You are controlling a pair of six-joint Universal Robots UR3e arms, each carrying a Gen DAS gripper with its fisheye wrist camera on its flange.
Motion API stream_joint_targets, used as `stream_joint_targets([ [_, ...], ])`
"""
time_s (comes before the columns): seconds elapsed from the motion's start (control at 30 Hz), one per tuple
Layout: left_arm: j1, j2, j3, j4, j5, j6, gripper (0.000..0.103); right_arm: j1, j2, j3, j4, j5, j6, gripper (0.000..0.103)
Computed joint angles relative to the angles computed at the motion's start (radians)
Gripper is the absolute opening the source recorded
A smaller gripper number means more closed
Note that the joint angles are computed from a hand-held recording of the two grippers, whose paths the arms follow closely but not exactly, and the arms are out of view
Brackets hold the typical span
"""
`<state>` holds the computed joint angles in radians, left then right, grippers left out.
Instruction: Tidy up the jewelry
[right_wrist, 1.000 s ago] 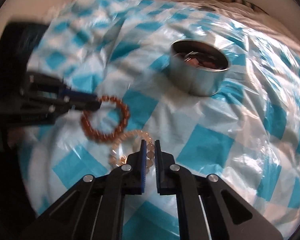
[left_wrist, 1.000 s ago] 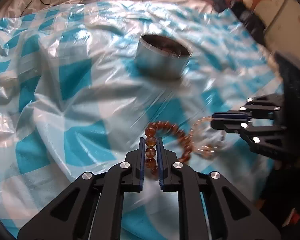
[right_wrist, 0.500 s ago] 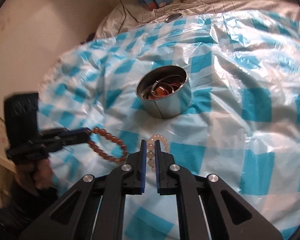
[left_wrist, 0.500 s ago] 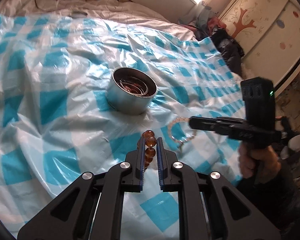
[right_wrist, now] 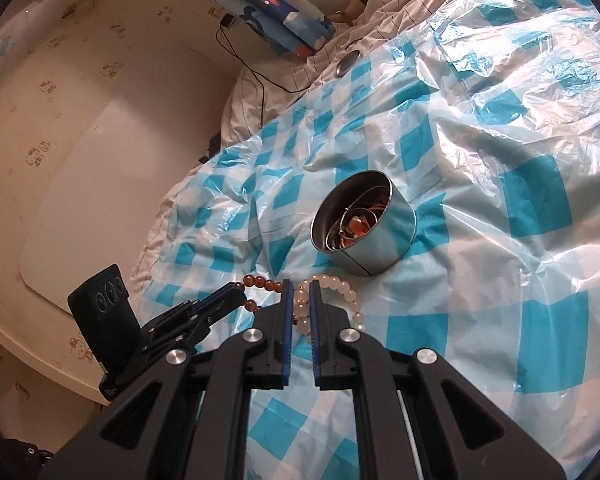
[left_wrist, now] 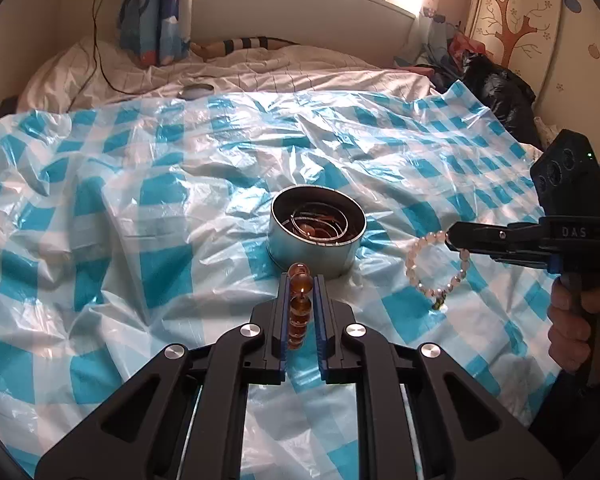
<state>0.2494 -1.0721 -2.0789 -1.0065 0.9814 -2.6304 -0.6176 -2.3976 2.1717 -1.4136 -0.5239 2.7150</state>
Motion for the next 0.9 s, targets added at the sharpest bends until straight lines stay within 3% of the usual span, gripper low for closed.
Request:
stream_joint_targets([
  [0.33,-0.119,-0.044,-0.023,0.191,0.108,-0.086,0.010,0.024,0.014,0.030,-0.078,0.008,0.033,0.008],
  [0.9,-0.189,-0.095,-0.028,0.316,0.189,-0.122,0.010,0.046,0.040,0.060,-0.151,0.007,0.067,0.009],
])
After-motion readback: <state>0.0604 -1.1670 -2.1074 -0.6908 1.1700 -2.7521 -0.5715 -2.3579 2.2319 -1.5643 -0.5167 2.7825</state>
